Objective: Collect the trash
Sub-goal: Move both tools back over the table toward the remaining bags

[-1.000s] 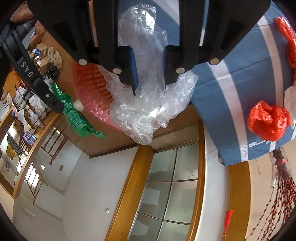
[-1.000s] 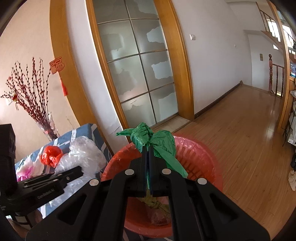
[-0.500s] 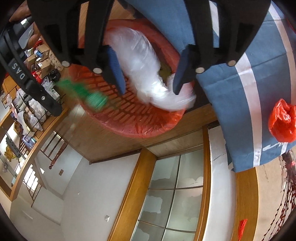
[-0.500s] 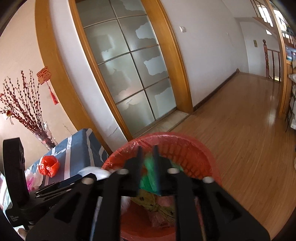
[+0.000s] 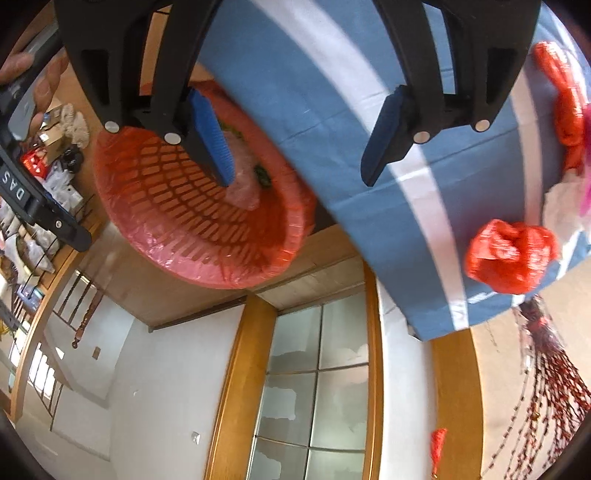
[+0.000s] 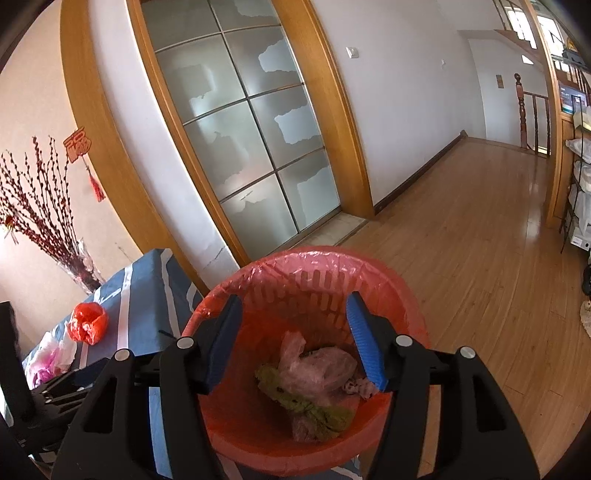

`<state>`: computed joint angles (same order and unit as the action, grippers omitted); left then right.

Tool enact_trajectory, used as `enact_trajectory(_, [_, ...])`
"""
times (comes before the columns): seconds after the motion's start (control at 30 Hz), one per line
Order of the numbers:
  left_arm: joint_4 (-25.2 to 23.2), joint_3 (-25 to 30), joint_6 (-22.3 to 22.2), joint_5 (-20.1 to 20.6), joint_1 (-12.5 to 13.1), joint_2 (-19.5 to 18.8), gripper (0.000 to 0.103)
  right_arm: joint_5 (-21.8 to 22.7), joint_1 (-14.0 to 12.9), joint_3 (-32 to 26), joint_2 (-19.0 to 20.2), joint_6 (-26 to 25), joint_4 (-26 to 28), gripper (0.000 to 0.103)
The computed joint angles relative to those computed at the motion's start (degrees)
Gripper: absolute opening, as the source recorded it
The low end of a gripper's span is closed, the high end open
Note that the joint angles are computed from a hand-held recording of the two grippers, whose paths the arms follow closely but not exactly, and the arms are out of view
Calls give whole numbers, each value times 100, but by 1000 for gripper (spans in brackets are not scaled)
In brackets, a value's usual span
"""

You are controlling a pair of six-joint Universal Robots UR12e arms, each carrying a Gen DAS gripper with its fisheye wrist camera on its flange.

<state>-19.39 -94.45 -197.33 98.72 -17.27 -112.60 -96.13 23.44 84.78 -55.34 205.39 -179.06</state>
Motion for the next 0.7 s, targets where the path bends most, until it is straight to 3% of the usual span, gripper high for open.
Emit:
enact_trajectory(0.13, [79, -173, 44, 212, 15, 146, 72, 49, 46, -34, 1, -96, 58, 60])
enact_trajectory(0.33, [275, -519, 79, 472, 90, 448, 72, 35, 147, -82, -1, -286, 61, 69])
enact_trajectory(0.57, [512, -1027, 62, 1487, 351, 921, 72, 200, 242, -174, 29, -489, 168, 70])
enact_trajectory(0.7, [341, -1285, -370, 1968, 721, 1223, 71, 332, 322, -292, 88, -630, 309, 70])
